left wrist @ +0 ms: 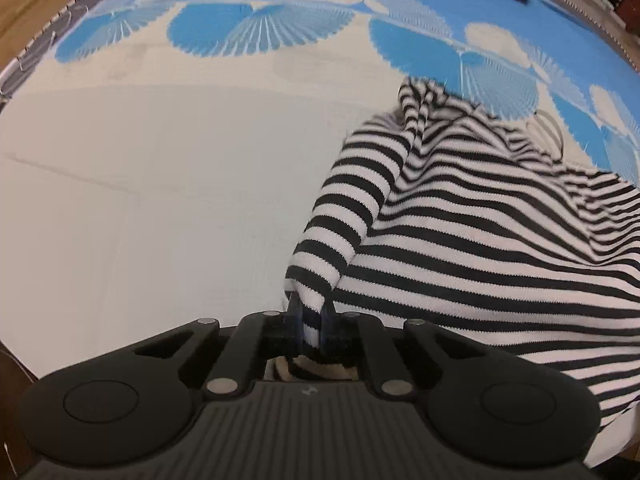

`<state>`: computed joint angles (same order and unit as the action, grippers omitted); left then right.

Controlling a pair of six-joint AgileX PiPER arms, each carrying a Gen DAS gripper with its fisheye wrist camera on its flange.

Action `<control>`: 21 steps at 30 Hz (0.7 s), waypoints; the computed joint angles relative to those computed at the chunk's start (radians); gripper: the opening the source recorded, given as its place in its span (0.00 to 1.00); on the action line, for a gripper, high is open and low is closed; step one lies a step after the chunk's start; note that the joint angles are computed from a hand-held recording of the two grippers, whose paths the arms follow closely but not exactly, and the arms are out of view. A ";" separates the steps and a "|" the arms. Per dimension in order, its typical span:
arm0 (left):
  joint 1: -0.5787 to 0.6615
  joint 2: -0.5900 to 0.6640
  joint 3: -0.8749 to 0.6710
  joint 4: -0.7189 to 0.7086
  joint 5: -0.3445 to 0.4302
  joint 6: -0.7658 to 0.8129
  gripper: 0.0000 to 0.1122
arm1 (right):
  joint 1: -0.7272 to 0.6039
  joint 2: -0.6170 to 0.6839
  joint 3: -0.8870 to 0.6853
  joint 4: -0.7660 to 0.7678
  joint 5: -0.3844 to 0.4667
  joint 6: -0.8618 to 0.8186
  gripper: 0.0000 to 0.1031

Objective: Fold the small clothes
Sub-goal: 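Grasp the hoodie's striped side edge with the left gripper and fold it inward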

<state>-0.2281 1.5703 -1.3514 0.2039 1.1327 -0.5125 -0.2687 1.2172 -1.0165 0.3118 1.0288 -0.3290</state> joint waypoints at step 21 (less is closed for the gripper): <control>0.100 -0.026 0.003 0.020 -0.021 -0.101 0.56 | 0.007 -0.074 0.026 -0.018 -0.117 0.059 0.38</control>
<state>-0.1283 1.5439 -1.3482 0.2236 1.1117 -0.6130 -0.2619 1.1434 -0.9901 0.2937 0.9114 -0.2703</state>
